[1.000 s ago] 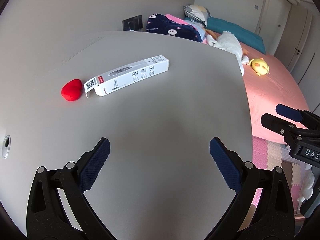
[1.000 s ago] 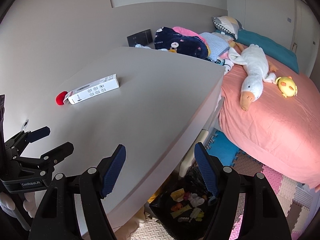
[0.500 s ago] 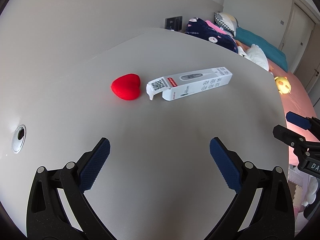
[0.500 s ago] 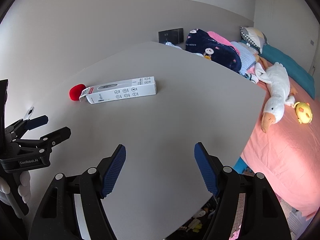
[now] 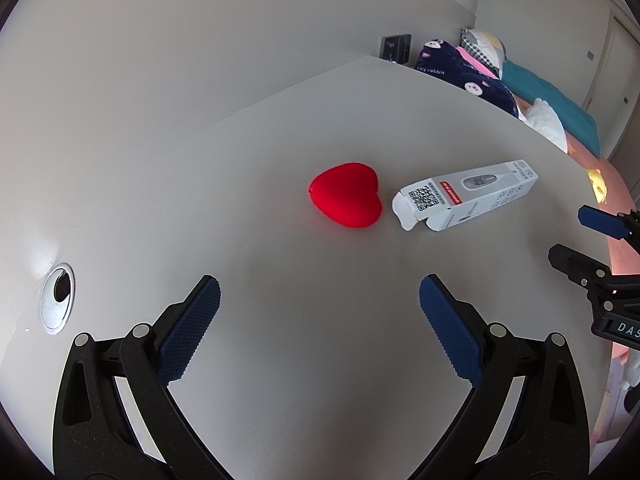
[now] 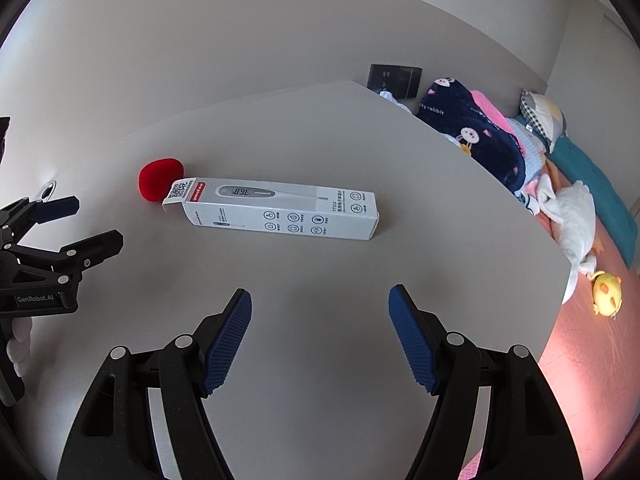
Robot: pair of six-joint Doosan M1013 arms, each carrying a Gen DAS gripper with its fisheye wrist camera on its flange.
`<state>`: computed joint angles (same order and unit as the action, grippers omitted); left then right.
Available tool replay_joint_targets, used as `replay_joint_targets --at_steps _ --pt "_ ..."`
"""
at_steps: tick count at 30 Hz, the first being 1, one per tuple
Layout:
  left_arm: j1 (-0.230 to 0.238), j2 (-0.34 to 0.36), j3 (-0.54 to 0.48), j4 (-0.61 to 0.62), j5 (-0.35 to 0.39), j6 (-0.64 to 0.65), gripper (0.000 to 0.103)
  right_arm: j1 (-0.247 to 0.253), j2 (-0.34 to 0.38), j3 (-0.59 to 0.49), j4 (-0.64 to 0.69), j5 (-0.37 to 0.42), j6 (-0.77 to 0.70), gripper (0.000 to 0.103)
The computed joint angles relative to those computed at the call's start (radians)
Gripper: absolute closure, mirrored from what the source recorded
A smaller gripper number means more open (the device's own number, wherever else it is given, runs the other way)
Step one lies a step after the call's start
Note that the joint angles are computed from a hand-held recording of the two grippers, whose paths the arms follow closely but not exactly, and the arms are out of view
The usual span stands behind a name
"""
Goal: Collect trash
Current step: 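Grasp the red heart plush with the left tool while the right tool grasps the thermometer box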
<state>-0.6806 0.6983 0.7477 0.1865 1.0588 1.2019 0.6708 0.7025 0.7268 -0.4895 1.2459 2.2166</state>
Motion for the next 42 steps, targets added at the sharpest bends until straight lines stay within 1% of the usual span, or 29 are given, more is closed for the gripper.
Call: replay_joint_targets --at_steps 1,6,11,12,13,15,16,18,19,21,23,24,26,27,29,30,31,32,35,37,39,42 --pt "0.004 -0.001 0.001 -0.002 0.000 0.000 0.007 -0.001 0.018 -0.032 0.001 0.014 -0.038 0.027" --pt "0.019 0.001 0.000 -0.004 0.006 -0.022 0.007 -0.009 0.104 -0.184 0.043 0.083 -0.211 0.027" --pt "0.025 0.004 -0.002 -0.006 0.012 -0.014 0.007 -0.012 0.192 -0.342 0.031 0.154 -0.342 0.027" --pt "0.026 0.005 -0.004 -0.006 0.014 -0.012 0.007 -0.015 0.210 -0.375 0.040 0.169 -0.371 0.025" --pt "0.026 0.006 -0.006 -0.003 0.018 -0.013 0.007 -0.019 0.227 -0.408 0.051 0.185 -0.402 0.021" --pt "0.027 0.012 -0.014 -0.001 0.028 -0.017 0.007 -0.024 0.255 -0.458 0.063 0.205 -0.449 0.020" --pt "0.028 0.013 -0.016 -0.003 0.031 -0.016 0.006 -0.028 0.270 -0.484 0.071 0.217 -0.465 0.020" --pt "0.029 0.018 -0.022 -0.004 0.034 -0.014 0.007 -0.036 0.273 -0.486 0.083 0.201 -0.458 0.020" --pt "0.030 0.018 -0.023 -0.003 0.034 -0.012 0.007 -0.042 0.286 -0.514 0.100 0.216 -0.453 0.020" --pt "0.030 0.020 -0.027 -0.002 0.036 -0.009 0.007 -0.060 0.301 -0.550 0.162 0.229 -0.424 0.020" --pt "0.031 0.024 -0.032 -0.004 0.039 -0.007 0.007 -0.076 0.300 -0.550 0.219 0.223 -0.396 0.022" --pt "0.030 0.026 -0.036 -0.003 0.041 -0.007 0.007 -0.084 0.288 -0.526 0.252 0.206 -0.382 0.024" --pt "0.030 0.030 -0.044 -0.004 0.045 -0.002 0.007 -0.097 0.265 -0.483 0.304 0.174 -0.350 0.041" --pt "0.030 0.032 -0.048 -0.003 0.046 0.001 0.007 -0.100 0.256 -0.465 0.319 0.160 -0.337 0.045" --pt "0.029 0.037 -0.056 -0.004 0.045 0.005 0.007 -0.103 0.239 -0.431 0.322 0.135 -0.305 0.063" --pt "0.029 0.042 -0.065 -0.007 0.045 0.007 0.007 -0.102 0.233 -0.420 0.313 0.130 -0.290 0.066" --pt "0.028 0.043 -0.067 -0.008 0.043 0.009 0.007 -0.102 0.230 -0.413 0.307 0.127 -0.276 0.073" --pt "0.027 0.048 -0.076 -0.010 0.043 0.011 0.007 -0.102 0.227 -0.407 0.299 0.127 -0.259 0.074" --pt "0.024 0.060 -0.094 -0.006 0.036 0.012 0.007 -0.095 0.219 -0.392 0.263 0.129 -0.209 0.074" --pt "0.021 0.071 -0.112 0.002 0.035 0.012 0.007 -0.096 0.204 -0.362 0.258 0.106 -0.178 0.074" --pt "0.022 0.087 -0.141 -0.009 0.041 0.018 0.007 -0.096 0.196 -0.344 0.255 0.091 -0.157 0.074" --pt "0.020 0.116 -0.193 -0.010 0.059 0.035 0.009 -0.094 0.196 -0.345 0.247 0.091 -0.150 0.074"
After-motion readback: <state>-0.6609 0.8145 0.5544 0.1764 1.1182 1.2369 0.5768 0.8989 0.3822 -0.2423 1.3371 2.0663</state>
